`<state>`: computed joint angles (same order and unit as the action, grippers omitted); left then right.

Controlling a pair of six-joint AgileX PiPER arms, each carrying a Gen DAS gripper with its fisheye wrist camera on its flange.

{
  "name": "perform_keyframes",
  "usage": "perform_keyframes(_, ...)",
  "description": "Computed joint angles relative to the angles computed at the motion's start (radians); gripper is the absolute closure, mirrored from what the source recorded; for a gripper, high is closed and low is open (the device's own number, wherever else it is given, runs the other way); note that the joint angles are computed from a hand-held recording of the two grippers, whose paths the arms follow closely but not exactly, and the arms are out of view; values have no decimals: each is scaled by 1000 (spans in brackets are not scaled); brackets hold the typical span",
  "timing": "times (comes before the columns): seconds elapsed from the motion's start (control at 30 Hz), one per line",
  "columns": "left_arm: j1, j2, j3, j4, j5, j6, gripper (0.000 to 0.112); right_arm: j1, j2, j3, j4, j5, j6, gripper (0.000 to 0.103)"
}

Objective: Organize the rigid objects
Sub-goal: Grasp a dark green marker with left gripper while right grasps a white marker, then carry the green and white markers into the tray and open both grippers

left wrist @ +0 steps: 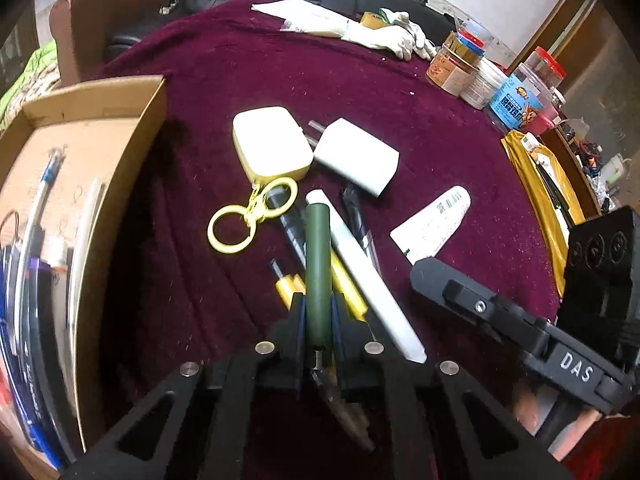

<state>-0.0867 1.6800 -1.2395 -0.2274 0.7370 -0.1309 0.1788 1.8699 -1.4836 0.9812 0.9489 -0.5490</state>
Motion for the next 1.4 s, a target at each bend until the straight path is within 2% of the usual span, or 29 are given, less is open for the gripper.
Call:
perform_keyframes(0.17, 51, -83, 120, -101, -34, 76, 101, 71, -12, -19, -114, -39, 18, 80)
perform_keyframes(0.23, 84, -133, 172, -168, -35, 129, 101, 107, -39, 1, -170, -98, 26, 80)
perform_keyframes(0.33, 118, -202, 227, -215, -27, 175, 101, 192, -102, 57, -325, -255, 72, 81)
perform_keyframes(0.47, 156, -253, 257, -253, -4, 221, 101, 271, -97, 65, -503, -306, 130, 88)
perform_keyframes(0.53, 184, -279, 272, -278, 14, 249, 101, 267, -82, 44, -512, -280, 152, 92)
perform_keyframes(0.67, 249, -337, 296, -316, 54, 305, 101, 254, -79, 39, -499, -266, 143, 93)
perform_keyframes(0.8, 387, -419, 317, -390, 141, 409, 101, 252, -63, 14, -509, -252, 144, 93)
perform_keyframes(0.9, 488, -471, 337, -427, 189, 473, 101, 316, -62, -2, -693, -265, 265, 90)
perform_keyframes(1.0, 545, -496, 365, -441, 214, 512, 101, 386, -21, -93, -887, -178, 407, 85)
perform_keyframes(1.1, 612, -517, 394, -479, 260, 560, 101, 387, 29, -173, -882, -82, 420, 85)
perform_keyframes(1.23, 679, -547, 416, -495, 303, 601, 101, 394, 18, -178, -906, -43, 464, 91)
perform_keyframes(1.3, 693, -547, 415, -489, 321, 598, 101, 384, -11, -142, -905, -66, 500, 91)
perform_keyframes(1.4, 723, -565, 409, -483, 343, 606, 101, 337, -74, -54, -783, -119, 476, 91)
